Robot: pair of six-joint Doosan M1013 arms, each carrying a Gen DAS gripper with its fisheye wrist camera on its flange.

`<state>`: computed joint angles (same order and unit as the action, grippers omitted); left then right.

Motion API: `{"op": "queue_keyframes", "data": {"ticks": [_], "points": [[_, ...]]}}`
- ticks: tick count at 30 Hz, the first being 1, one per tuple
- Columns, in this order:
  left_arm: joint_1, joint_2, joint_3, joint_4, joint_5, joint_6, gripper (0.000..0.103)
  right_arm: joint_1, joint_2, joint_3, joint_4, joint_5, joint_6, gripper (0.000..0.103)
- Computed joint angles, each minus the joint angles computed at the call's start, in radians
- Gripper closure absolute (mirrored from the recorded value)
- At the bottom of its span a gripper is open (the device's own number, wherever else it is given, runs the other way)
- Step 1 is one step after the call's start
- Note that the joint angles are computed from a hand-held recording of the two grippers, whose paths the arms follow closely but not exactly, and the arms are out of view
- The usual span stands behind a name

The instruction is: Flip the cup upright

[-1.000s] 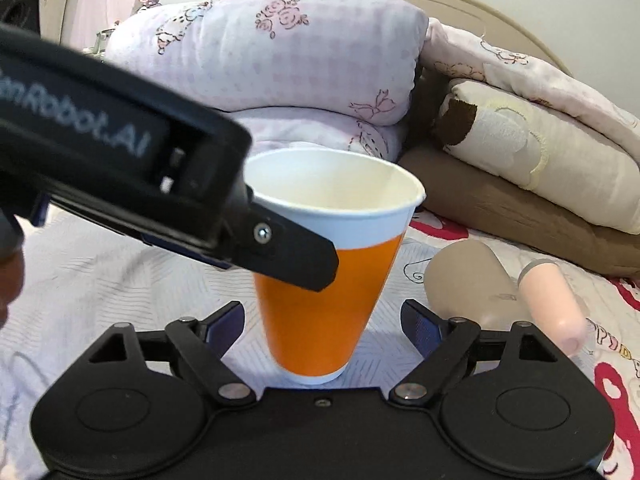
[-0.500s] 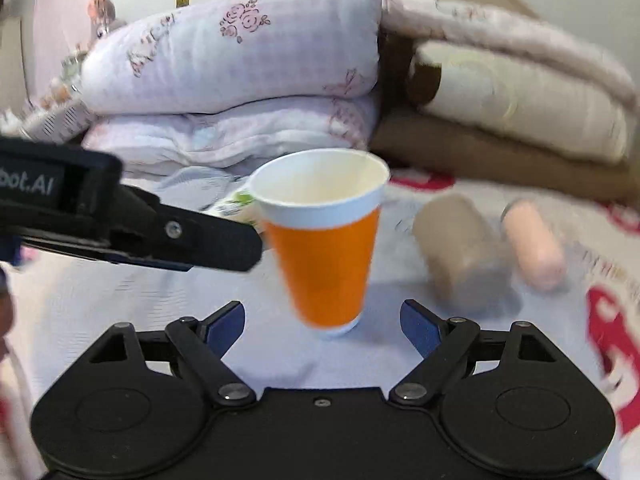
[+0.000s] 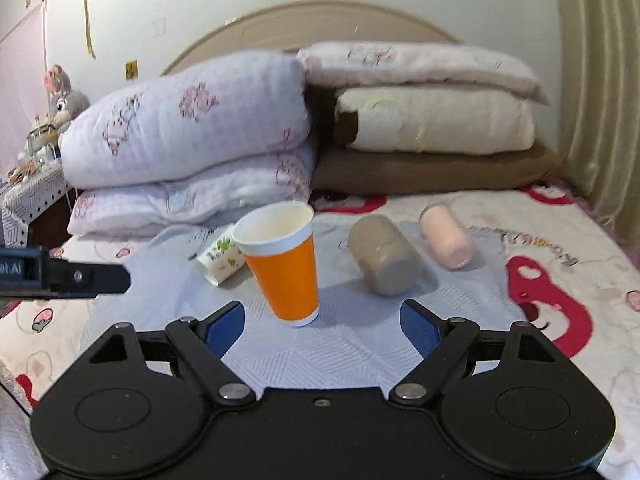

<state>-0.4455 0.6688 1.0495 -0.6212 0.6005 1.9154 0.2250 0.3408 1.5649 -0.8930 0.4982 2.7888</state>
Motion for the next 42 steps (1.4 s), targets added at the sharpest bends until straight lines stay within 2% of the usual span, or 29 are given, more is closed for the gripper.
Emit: {"op": "queue_keyframes", "data": {"ticks": [6, 12, 14, 17, 23, 28, 31, 33, 36, 38, 42], "points": [[-0.007, -0.039, 0.072, 0.018, -0.069, -0.008, 0.039, 0.038, -0.041, 0.044, -0.164, 0.043, 0.154, 0.015], [-0.022, -0.057, 0.114, 0.131, -0.121, -0.085, 0.039, 0.082, -0.063, 0.091, -0.335, 0.127, 0.287, 0.015], [-0.027, -0.063, 0.128, 0.169, -0.144, -0.114, 0.039, 0.086, -0.069, 0.104, -0.348, 0.131, 0.312, 0.015], [-0.029, -0.079, 0.161, 0.134, -0.191, -0.067, 0.038, 0.084, -0.077, 0.119, -0.369, 0.121, 0.359, 0.015], [-0.035, -0.095, 0.179, 0.185, -0.214, -0.087, 0.038, 0.081, -0.070, 0.113, -0.329, 0.130, 0.327, 0.015], [-0.046, -0.102, 0.188, 0.290, -0.226, -0.157, 0.034, 0.079, -0.073, 0.114, -0.321, 0.114, 0.332, 0.013], [-0.052, -0.101, 0.192, 0.368, -0.233, -0.209, 0.034, 0.086, -0.067, 0.111, -0.329, 0.141, 0.341, 0.012], [-0.055, -0.099, 0.192, 0.413, -0.233, -0.242, 0.031, 0.088, -0.063, 0.107, -0.325, 0.158, 0.338, 0.009], [-0.055, -0.094, 0.190, 0.401, -0.230, -0.229, 0.024, 0.090, -0.057, 0.100, -0.316, 0.178, 0.331, 0.006], [-0.056, -0.094, 0.192, 0.408, -0.233, -0.227, 0.014, 0.093, -0.051, 0.094, -0.309, 0.198, 0.320, 0.005], [-0.062, -0.095, 0.199, 0.434, -0.243, -0.233, 0.010, 0.095, -0.046, 0.085, -0.290, 0.216, 0.299, 0.004]]}}
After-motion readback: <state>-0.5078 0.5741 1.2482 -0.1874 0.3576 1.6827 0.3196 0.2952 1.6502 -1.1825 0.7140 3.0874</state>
